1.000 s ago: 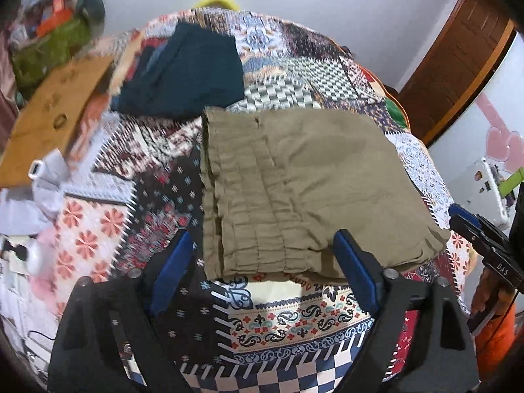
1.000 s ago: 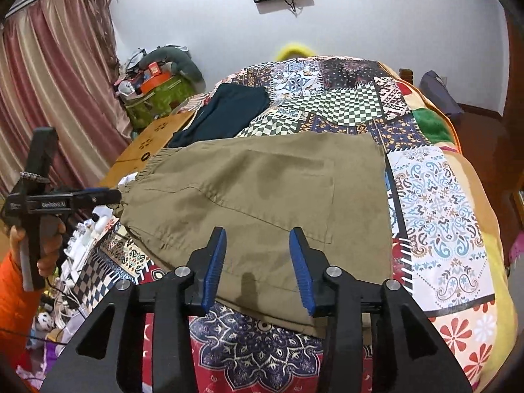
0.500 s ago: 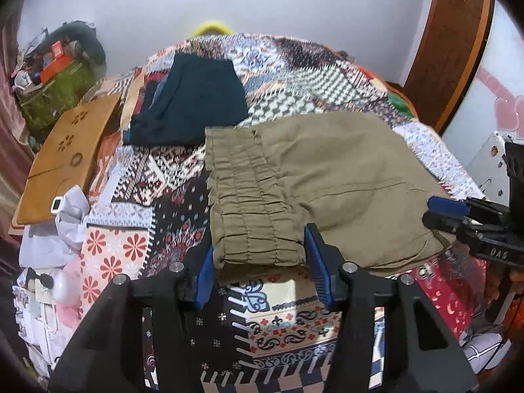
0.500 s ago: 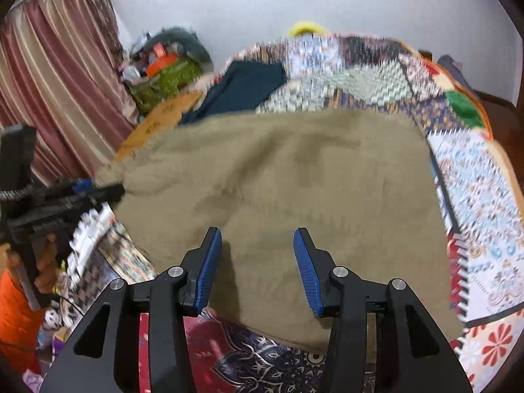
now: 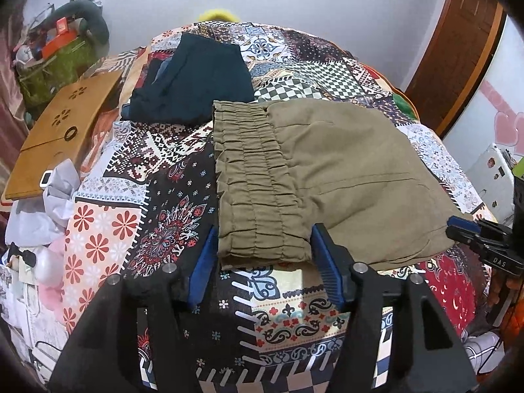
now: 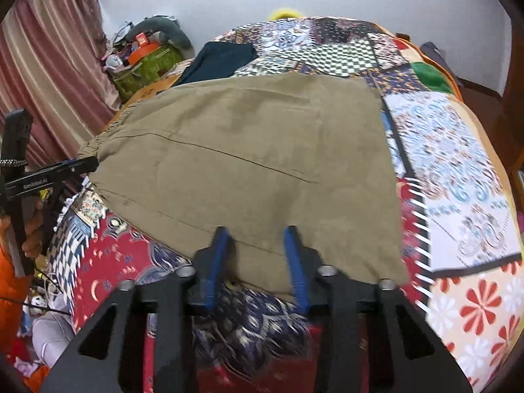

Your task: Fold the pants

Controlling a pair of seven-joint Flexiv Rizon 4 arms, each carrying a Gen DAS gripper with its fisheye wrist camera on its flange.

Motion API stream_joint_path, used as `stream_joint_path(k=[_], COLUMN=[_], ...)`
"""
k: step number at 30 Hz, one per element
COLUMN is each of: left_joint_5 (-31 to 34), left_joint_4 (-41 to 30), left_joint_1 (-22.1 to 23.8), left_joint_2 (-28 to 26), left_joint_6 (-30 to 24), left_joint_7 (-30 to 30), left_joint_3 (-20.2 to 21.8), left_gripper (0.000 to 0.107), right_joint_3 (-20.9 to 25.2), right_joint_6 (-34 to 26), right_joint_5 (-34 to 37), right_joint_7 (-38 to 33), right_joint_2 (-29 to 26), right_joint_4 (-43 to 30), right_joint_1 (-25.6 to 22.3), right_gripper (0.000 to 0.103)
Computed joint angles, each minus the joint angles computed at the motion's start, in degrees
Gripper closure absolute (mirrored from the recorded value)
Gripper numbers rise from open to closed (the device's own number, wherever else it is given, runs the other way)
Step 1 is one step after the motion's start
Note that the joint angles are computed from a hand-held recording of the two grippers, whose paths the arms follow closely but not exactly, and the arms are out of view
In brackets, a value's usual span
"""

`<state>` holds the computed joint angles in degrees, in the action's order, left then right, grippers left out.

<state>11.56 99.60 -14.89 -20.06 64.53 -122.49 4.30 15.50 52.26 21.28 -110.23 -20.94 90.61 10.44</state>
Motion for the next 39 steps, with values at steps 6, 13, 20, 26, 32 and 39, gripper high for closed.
stream_joint_path(k=[6, 13, 20, 26, 32, 39], left_joint_5=[1.7, 2.6, 3.3, 7.7, 9.5, 5.3], left_joint_4=[-0.5, -0.5, -2.5, -7.5, -13.1, -20.3], left_joint_1=[-0.7, -0.5, -0.6, -1.3, 0.1, 2.8], left_joint_2=[0.0, 0.1, 0.5, 1.3, -0.4, -5.7], left_joint_6=[-1.0, -1.5, -5.6, -9.4, -10.0, -12.0], left_joint_7=[-1.5, -2.3, -1.4, -3.7, -5.8, -3.7], left_joint_3=[0.6, 0.4, 0.2, 1.0, 1.5, 1.2], left_gripper=[0.042, 0.037, 0.034, 0.033, 0.024, 0.023], right_joint_3=[-2.2, -1.2, -2.1, -2.2, -2.0, -1.8], right_joint_6=[4.2, -1.0, 1.6, 1.3, 6.3, 7.4], right_joint_5=[-6.2, 0.2, -3.4, -4.3, -5.0, -7.4], right_joint_7=[3.2, 3.8, 5.6, 5.7, 5.1, 5.9], right_joint_2=[1.4, 0.7, 1.6, 0.9, -1.5, -7.7], right_joint_4=[4.3, 1.2, 3.4, 0.2, -4.1, -13.6], right_joint_1=[1.7, -2.6, -0.6, -0.7, -0.7, -0.5], right_gripper=[0.076, 0.076, 0.073, 0.071, 0.065, 0.063])
